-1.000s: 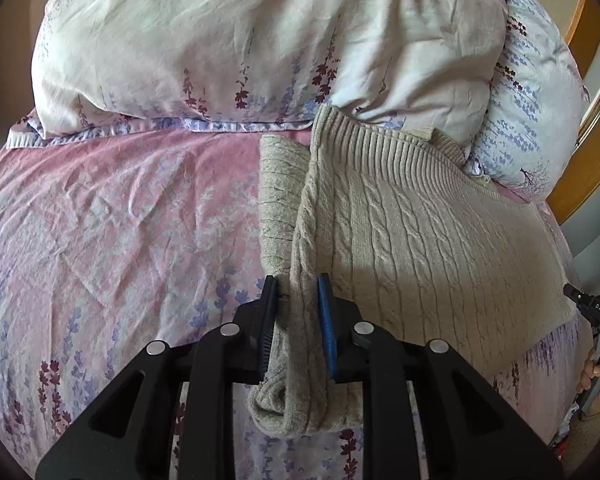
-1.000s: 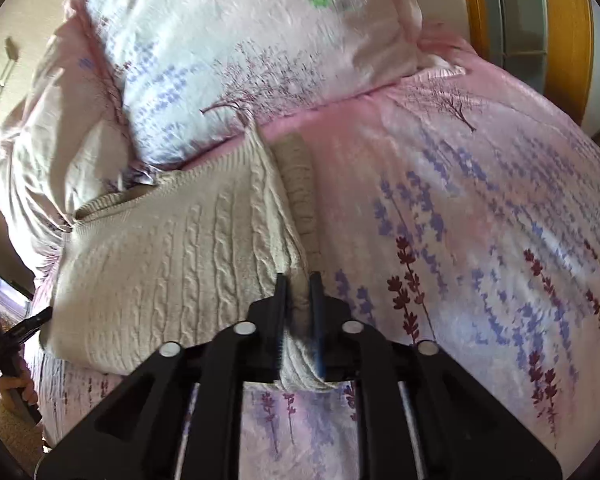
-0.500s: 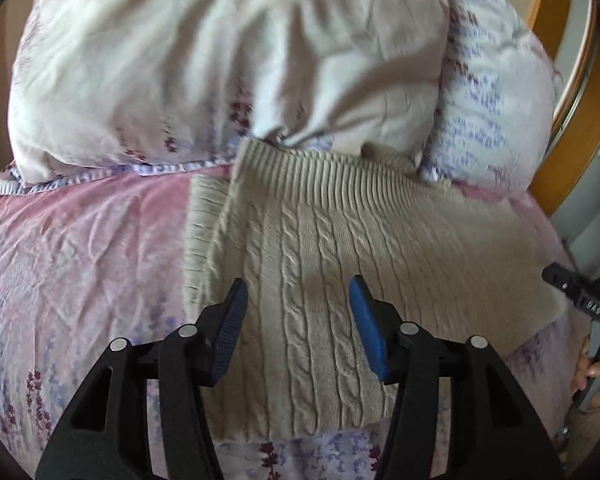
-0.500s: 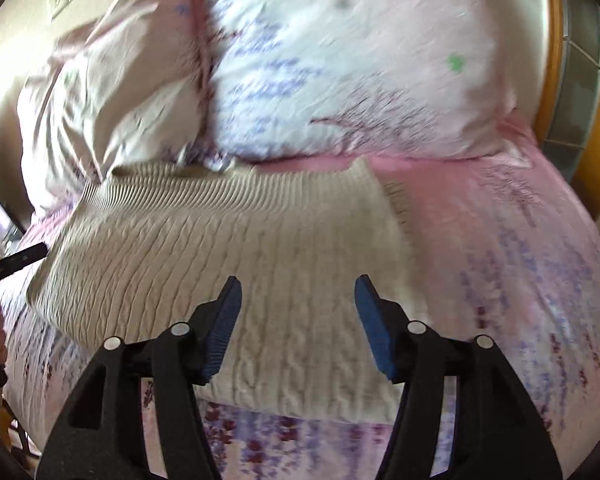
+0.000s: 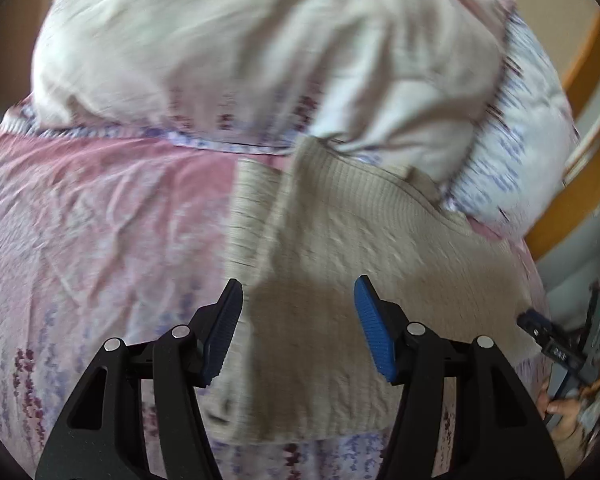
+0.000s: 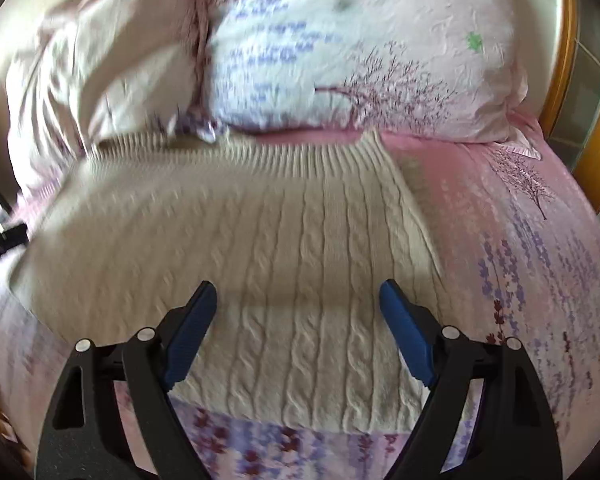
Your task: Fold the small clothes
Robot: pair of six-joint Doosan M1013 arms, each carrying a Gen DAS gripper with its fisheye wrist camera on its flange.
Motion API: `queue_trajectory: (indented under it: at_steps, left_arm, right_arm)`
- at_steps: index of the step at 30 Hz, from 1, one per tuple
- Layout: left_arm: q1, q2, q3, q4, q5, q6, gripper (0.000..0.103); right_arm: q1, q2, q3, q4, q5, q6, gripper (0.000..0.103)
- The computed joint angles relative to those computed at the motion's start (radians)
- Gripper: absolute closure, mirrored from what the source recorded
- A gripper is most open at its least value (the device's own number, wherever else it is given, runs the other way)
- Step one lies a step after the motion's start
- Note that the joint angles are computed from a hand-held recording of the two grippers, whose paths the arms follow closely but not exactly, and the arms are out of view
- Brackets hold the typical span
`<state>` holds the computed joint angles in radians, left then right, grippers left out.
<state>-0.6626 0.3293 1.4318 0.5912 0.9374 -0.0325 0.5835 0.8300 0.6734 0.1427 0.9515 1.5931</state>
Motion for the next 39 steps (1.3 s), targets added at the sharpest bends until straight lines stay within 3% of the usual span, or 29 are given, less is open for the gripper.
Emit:
queue_trajectory:
  at_steps: [4, 9, 14, 19, 25, 29, 33, 39]
  left_arm:
    - [0.037, -0.028, 0.053, -0.073, -0.098, -0.049, 0.044]
    - [0.058, -0.033, 0.081, -0.112, -0.159, -0.086, 0.044]
    - [0.074, -0.032, 0.095, -0.144, -0.269, -0.037, 0.044]
    - [0.073, -0.018, 0.086, -0.133, -0.299, -0.067, 0.044]
    - [0.076, -0.006, 0.082, -0.141, -0.338, -0.099, 0.051]
    - [0.08, 0.001, 0.079, -0.14, -0.349, -0.127, 0.064]
    - [0.077, -0.007, 0.109, -0.041, -0.418, -0.289, 0.079]
    - [0.056, -0.027, 0.114, 0.126, -0.518, -0.427, 0.082]
  right_arm:
    - [0.013, 0.057, -0.116, -0.001, 0.072, -0.002, 0.02]
    - [0.026, 0.084, -0.163, 0.022, 0.095, -0.029, 0.02]
    - [0.048, 0.13, -0.239, -0.063, 0.134, -0.02, 0.02]
    - [0.066, 0.14, -0.247, -0.146, 0.134, -0.023, 0.014]
    - [0.062, 0.135, -0.234, -0.127, 0.126, -0.024, 0.012]
    - [0.062, 0.13, -0.224, -0.131, 0.116, -0.025, 0.012]
    - [0.062, 0.131, -0.223, -0.135, 0.114, -0.031, 0.01]
    - [0.053, 0.115, -0.198, -0.087, 0.099, -0.043, 0.01]
